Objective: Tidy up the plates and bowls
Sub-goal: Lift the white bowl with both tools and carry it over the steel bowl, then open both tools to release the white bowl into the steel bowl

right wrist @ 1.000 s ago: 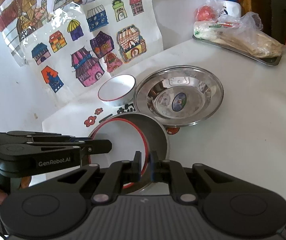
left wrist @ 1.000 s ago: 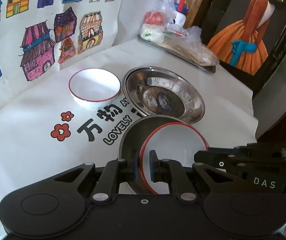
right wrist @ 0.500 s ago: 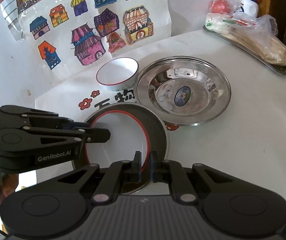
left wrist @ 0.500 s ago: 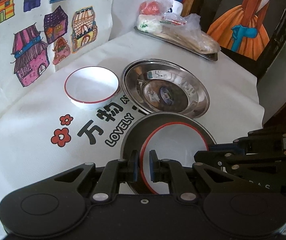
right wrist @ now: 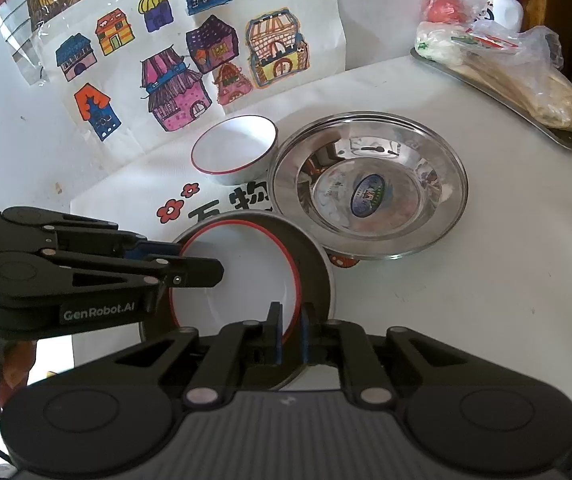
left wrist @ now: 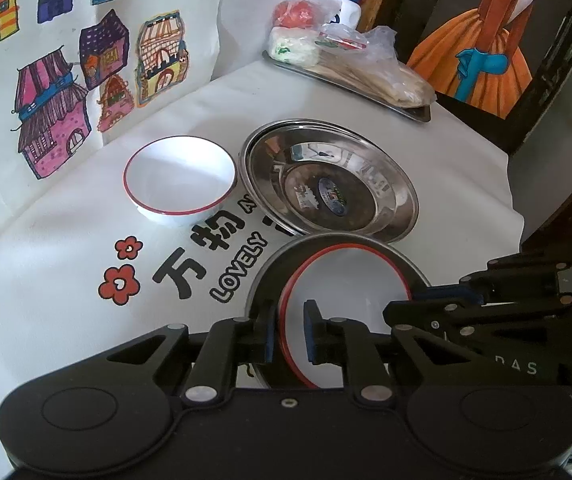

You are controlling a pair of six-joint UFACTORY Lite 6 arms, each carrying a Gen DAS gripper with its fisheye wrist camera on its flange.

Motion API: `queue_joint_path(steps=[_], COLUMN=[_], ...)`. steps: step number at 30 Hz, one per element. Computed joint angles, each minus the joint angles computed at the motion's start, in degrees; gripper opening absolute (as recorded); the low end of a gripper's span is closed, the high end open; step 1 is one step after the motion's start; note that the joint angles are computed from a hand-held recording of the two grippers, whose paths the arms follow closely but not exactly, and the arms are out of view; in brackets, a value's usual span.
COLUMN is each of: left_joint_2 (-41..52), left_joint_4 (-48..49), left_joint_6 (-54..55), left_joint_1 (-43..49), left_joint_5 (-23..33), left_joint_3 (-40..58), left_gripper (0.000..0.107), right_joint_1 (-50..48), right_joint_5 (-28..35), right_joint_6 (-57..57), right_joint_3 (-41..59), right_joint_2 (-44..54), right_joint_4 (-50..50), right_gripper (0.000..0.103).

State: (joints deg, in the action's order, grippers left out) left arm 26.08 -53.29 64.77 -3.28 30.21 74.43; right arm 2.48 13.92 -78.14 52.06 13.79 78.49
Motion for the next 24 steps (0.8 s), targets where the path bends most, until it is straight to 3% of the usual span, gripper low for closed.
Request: queue_joint_path(steps=[11,19,22,24], left_joint_2=[-1.05,-2.39,-4.01,-5.01], left_joint_4=[-3.03,-8.21,-10.93,-12.59], left_joint_6=[4.15,9.86,13.36,14.88], left_joint_1=[1.27,5.22,6.73,7.44], left_joint_5=[1.85,7.92,9.42,9.79], left_joint_3=[-1.33,-2.97,-4.65,-5.54], left_gripper=[0.029,0.039,0.049,0.062], right_joint_1=[-0.77,-2.77,-3.24,-3.6], right_joint_5=[0.81,3.24,3.83,4.27], right_joint_6=[-4.29,-9.84,-10.06,-10.54], right_joint_3=[-1.39,-3.73,-3.89,-3.87], right_joint_2=[-2.44,-5.45,-6.06,-6.16], right_joint_4=[4.04,9.24,9.39,9.77], right_gripper=[0.018,0.031,0.034,0.039])
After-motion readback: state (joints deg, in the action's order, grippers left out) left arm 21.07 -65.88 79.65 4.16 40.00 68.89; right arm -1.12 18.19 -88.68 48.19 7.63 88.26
